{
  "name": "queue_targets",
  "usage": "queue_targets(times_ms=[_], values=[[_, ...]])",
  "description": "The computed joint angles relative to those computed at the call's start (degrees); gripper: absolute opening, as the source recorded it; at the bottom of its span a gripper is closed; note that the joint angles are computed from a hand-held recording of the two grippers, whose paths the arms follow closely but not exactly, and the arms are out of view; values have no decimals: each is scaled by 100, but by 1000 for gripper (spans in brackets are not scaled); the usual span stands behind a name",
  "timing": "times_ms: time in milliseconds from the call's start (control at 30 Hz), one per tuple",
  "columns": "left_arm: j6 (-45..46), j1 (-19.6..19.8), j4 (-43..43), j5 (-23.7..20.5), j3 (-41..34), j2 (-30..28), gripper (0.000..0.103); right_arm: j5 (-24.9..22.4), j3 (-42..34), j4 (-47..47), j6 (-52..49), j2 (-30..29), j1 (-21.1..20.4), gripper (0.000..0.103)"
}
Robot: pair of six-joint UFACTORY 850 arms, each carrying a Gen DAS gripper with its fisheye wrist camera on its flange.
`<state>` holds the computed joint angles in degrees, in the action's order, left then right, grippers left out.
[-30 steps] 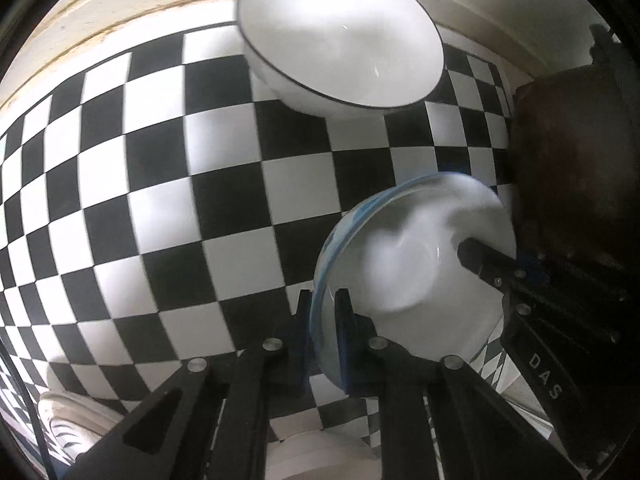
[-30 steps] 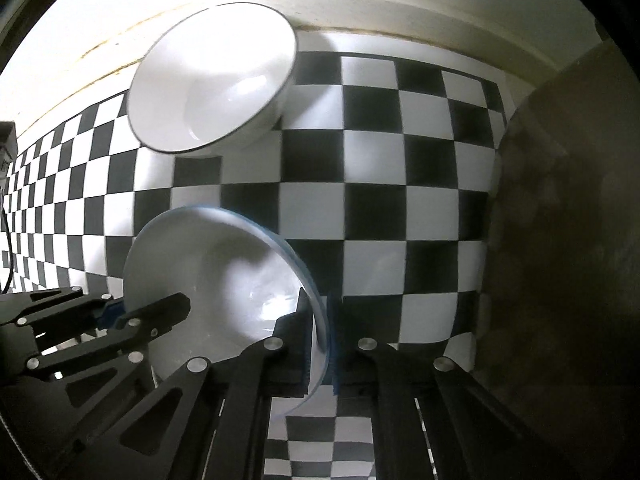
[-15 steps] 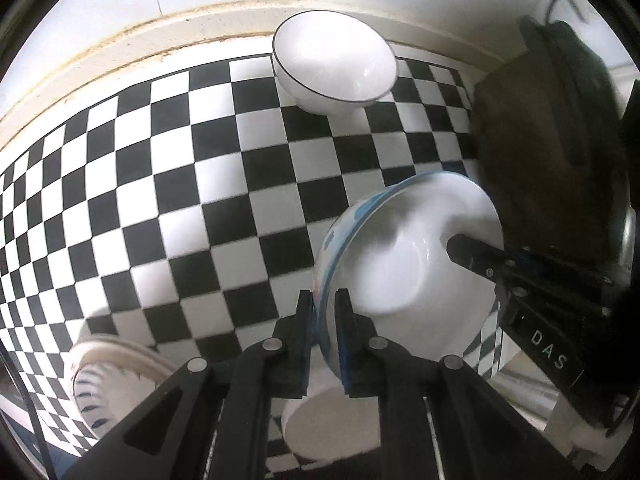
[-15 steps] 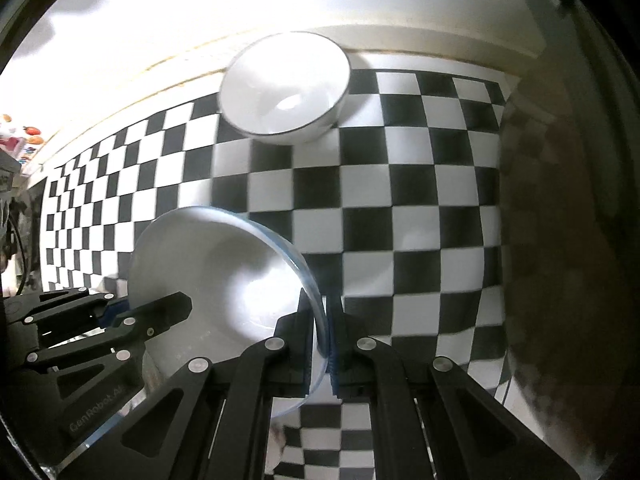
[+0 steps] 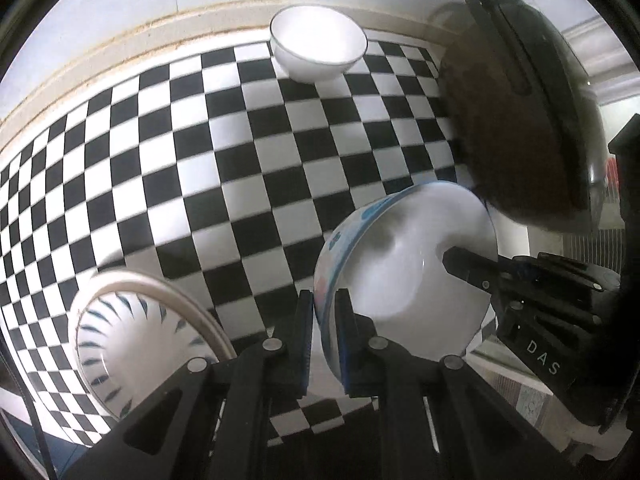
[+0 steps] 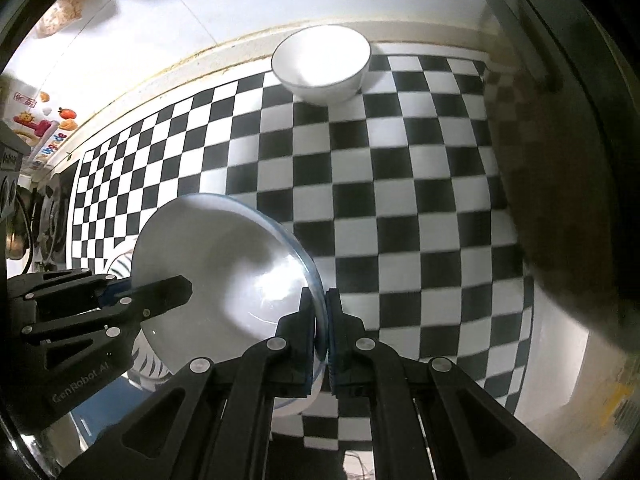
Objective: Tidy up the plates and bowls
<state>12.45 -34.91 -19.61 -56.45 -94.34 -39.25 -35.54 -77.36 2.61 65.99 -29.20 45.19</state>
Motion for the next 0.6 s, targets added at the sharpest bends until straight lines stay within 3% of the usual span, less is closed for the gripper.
queue_targets(times_ms=[233,600], values=[[49,-39,142,1,475,140,9,302,269,442,-68,-64,206,6],[-43,-137,422,-61,715,19,9,779,585,1785,-976,-315,308,7]])
